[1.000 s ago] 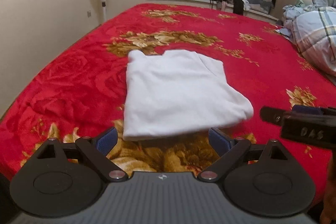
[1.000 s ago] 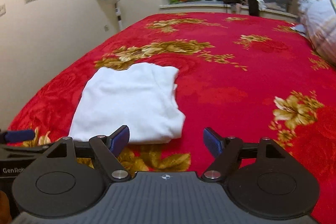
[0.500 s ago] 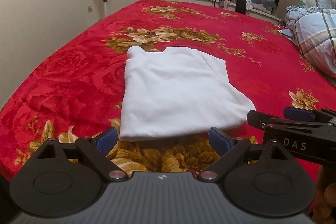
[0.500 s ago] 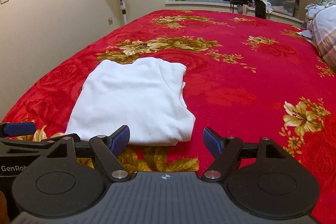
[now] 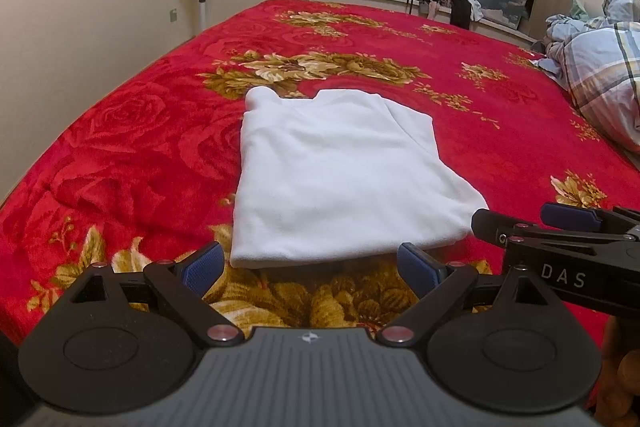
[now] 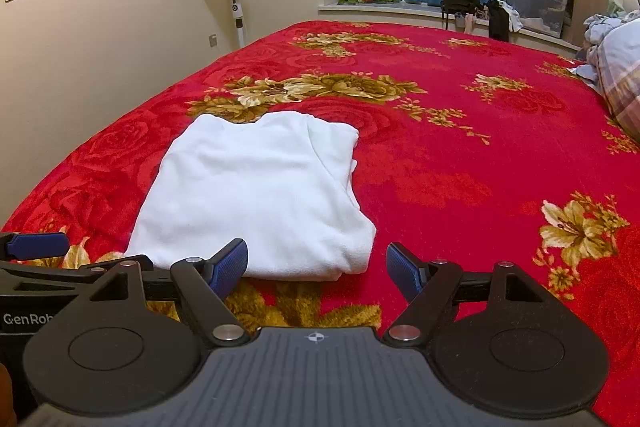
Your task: Fold small clothes
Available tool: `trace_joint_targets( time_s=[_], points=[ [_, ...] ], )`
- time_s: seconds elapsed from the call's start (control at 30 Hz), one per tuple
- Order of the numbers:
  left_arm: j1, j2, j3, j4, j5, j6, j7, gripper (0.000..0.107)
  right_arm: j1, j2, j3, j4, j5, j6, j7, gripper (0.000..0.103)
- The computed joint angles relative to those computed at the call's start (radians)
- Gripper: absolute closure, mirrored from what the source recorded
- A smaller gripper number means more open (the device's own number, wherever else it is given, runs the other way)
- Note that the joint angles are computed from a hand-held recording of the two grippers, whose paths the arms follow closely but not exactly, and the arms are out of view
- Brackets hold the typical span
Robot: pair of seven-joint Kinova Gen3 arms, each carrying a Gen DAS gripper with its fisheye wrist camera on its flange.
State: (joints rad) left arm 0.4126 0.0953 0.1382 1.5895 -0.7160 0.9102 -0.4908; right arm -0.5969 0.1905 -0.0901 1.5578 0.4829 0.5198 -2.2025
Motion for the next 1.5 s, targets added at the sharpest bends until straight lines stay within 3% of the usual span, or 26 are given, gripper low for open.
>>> trace_joint_targets(
  time_s=[1.5],
  points=[
    [-0.007,0.003,-0.005,0.000,0.019,-0.004,-0.016,0.012,0.002,-0.003,0.003,0.011,0.011,-0.010,-0.003,0.026]
  ],
)
